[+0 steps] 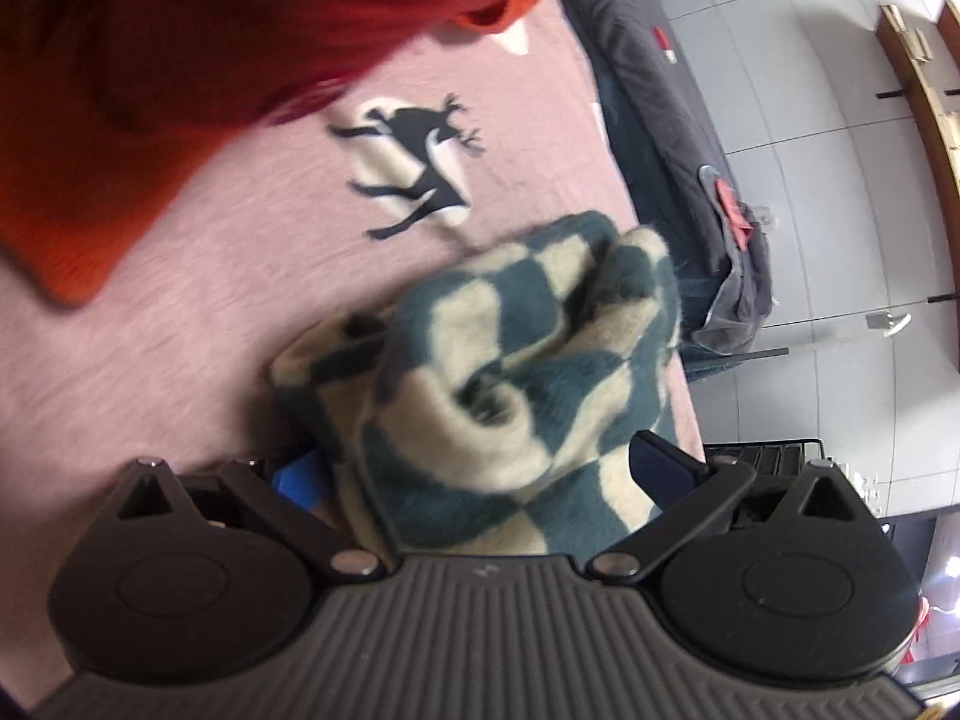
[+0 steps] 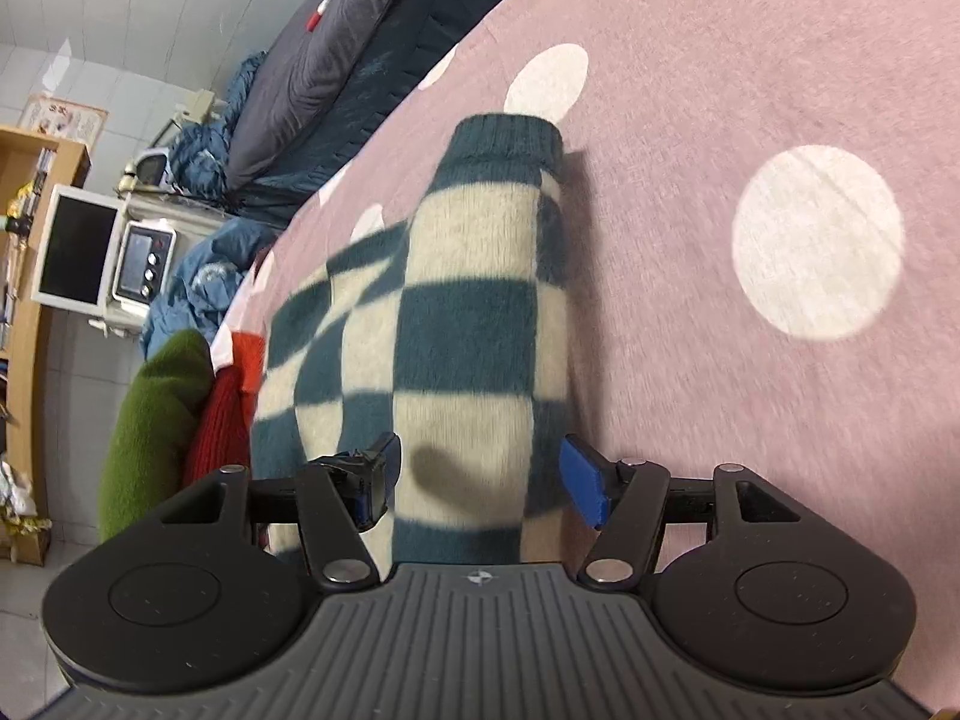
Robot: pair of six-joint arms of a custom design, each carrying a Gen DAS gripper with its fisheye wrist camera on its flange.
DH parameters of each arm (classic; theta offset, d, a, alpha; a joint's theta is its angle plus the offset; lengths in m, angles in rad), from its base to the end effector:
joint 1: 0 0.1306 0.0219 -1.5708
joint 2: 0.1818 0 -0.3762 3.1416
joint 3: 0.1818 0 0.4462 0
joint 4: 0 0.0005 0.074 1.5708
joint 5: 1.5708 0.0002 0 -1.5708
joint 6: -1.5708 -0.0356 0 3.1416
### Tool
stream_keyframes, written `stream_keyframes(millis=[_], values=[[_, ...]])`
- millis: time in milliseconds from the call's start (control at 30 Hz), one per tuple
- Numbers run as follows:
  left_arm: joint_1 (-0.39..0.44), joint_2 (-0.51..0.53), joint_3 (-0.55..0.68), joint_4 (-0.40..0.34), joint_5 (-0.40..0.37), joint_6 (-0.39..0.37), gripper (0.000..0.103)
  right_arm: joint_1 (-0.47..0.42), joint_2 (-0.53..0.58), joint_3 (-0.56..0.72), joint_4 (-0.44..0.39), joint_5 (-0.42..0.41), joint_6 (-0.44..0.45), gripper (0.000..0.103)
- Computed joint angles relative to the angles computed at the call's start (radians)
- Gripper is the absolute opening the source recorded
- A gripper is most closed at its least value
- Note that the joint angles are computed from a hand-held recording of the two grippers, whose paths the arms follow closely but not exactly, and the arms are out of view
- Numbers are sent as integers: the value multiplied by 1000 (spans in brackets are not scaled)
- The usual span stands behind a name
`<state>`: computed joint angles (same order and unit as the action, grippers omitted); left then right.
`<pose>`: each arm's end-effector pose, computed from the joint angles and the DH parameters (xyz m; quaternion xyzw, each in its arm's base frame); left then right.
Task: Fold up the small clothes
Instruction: 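Grasp the folded sweater ends with both grippers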
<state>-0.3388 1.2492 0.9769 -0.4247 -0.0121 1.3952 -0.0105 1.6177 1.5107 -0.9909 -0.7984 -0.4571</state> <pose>0.4557 -0.1606 0.3126 -0.4588 0.7813 -0.3190 0.2780 0.5959 0.0187 0.3613 0.1190 0.8925 0.4163 0.1268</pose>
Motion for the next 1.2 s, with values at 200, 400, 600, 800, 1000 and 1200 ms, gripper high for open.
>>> stream_keyframes(millis=[200, 400, 600, 800, 1000, 1200], values=[[21, 43, 25, 32, 11, -2, 103, 8, 56, 39, 13, -14, 3, 103], [38, 93, 81, 5, 35, -32, 103, 19, 91, 53, 55, -19, -33, 103], [23, 150, 169, -90, 9, -113, 100, 27, 94, 35, 140, -29, -116, 103], [9, 187, 240, -191, -6, -192, 58, 34, 95, 67, 71, 28, -48, 84], [-11, 195, 309, -279, -25, -259, 43, 44, 39, 58, 90, 85, 37, 69], [-65, 200, 389, -315, -27, -353, 40, 17, -21, 65, 101, 134, 92, 66]])
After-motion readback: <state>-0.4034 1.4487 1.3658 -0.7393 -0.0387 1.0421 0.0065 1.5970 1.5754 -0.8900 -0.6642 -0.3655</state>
